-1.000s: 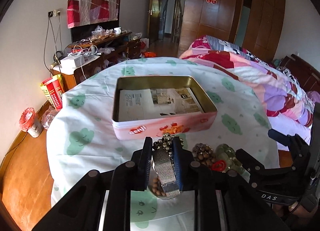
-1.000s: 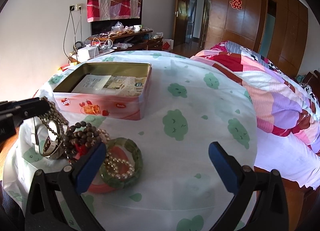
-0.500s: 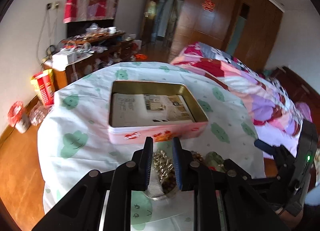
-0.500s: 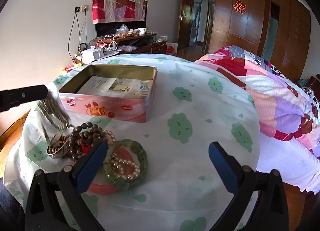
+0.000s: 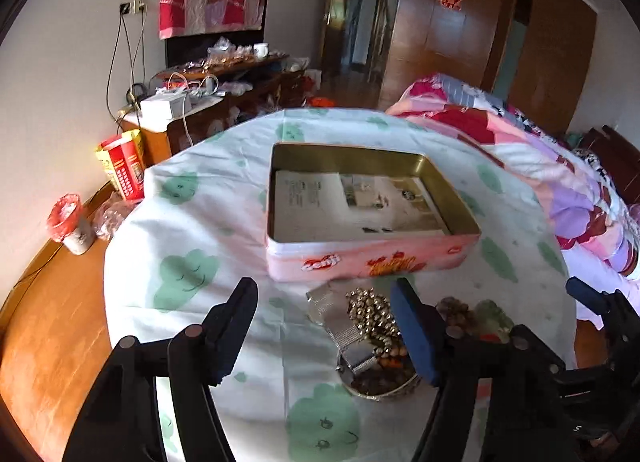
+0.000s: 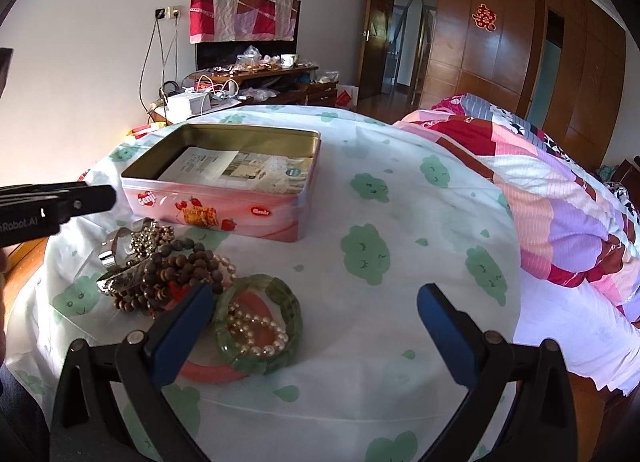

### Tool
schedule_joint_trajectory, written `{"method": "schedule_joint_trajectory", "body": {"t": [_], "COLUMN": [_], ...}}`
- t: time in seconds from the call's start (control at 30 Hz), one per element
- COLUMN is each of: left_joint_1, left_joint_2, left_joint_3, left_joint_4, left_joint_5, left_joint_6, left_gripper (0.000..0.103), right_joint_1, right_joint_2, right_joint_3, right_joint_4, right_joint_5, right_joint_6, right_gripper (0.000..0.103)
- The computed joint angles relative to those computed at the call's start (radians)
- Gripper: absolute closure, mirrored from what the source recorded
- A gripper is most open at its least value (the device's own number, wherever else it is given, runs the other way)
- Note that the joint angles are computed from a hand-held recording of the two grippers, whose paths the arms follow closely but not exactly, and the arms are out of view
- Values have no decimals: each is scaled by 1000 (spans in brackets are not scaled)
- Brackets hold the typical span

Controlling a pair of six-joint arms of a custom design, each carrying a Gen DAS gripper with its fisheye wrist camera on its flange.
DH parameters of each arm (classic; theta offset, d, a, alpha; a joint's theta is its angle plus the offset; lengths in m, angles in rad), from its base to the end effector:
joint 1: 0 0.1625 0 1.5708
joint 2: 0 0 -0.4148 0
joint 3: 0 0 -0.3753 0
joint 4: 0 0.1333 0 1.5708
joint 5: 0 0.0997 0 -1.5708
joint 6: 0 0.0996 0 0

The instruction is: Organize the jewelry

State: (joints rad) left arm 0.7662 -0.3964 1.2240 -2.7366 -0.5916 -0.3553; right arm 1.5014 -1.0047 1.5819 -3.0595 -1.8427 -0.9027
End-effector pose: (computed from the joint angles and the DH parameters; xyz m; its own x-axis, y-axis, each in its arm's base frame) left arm -0.3900 -0.6750 0.0270 -0.7851 -0.0298 -0.6187 0.4337 0.6866 -0.5835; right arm 0.0596 -0.6796 0.3278 -0.6195 -0.3071 0.7224 -0.7165 0.5972 -0.3605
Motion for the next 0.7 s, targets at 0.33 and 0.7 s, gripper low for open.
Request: {"method": "schedule_joint_trajectory", "body": {"t": [0.33,0.7], "left_joint_1": [4,34], "left_joint_2": [84,109], "left_joint_3": [-142,-194], "left_joint_4": [154,251], "left_joint_5": [-40,-113], "left_joint_6": [92,40], "left_gripper": [67,99], "right_joint_1": [1,-3], "right_joint_2": [1,4], "right_joint_3": [-1,-12], "right_joint_4": [1,25], "right_joint_5": [-3,-5], "right_joint_6": [4,13], "right_gripper": [0,0]}}
